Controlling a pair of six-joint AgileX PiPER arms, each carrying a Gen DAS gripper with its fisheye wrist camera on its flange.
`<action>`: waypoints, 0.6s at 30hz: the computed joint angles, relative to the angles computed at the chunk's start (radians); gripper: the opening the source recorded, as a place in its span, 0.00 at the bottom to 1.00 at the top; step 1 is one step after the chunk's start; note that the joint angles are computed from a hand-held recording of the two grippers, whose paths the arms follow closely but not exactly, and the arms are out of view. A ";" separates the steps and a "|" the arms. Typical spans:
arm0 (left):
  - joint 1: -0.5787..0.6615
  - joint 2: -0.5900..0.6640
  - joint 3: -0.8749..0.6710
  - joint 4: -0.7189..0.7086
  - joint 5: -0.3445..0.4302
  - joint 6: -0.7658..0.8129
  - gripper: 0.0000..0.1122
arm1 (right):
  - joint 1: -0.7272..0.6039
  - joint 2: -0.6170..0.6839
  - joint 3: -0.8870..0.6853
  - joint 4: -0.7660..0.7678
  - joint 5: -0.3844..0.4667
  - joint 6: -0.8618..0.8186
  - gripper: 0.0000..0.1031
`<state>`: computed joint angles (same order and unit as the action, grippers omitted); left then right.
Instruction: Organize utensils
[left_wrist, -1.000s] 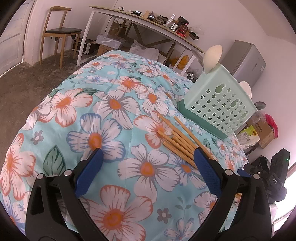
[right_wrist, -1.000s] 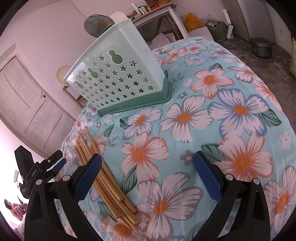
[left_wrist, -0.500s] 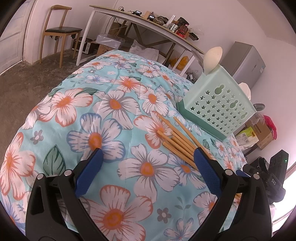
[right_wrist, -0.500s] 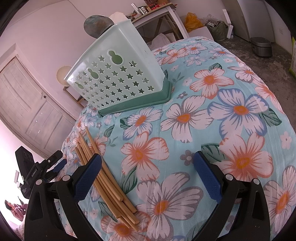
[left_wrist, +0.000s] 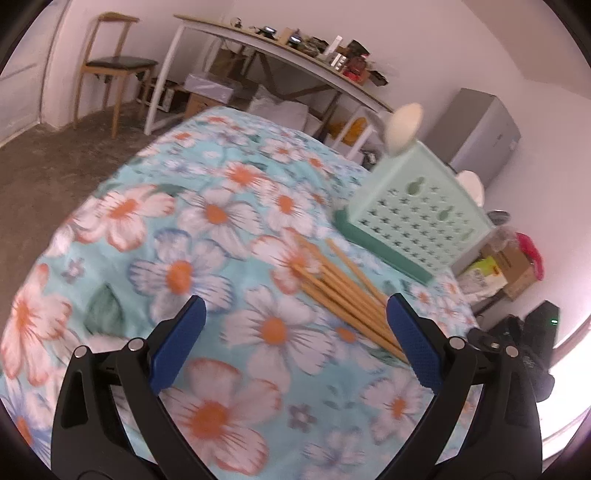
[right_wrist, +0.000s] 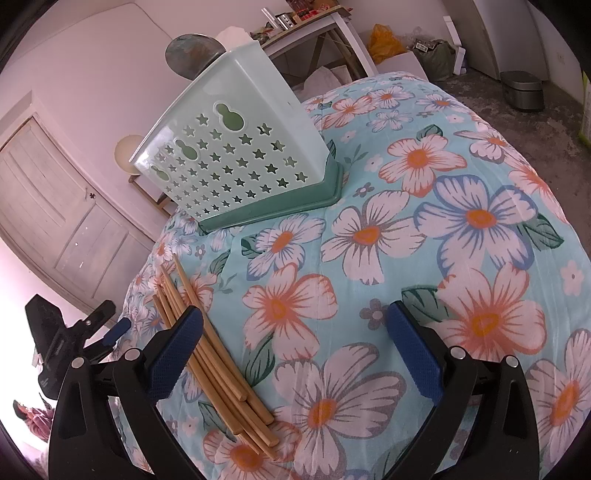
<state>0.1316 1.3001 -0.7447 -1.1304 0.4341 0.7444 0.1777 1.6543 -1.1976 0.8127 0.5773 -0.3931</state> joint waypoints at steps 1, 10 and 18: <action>-0.002 0.004 -0.006 -0.023 0.029 0.005 0.84 | -0.001 0.000 0.000 0.000 0.001 -0.001 0.94; 0.045 0.176 -0.065 -0.267 0.293 0.020 0.38 | -0.007 -0.002 0.003 0.015 0.005 -0.016 0.94; 0.048 0.313 -0.080 -0.445 0.291 0.003 0.08 | 0.005 0.009 -0.008 0.033 0.001 -0.014 0.94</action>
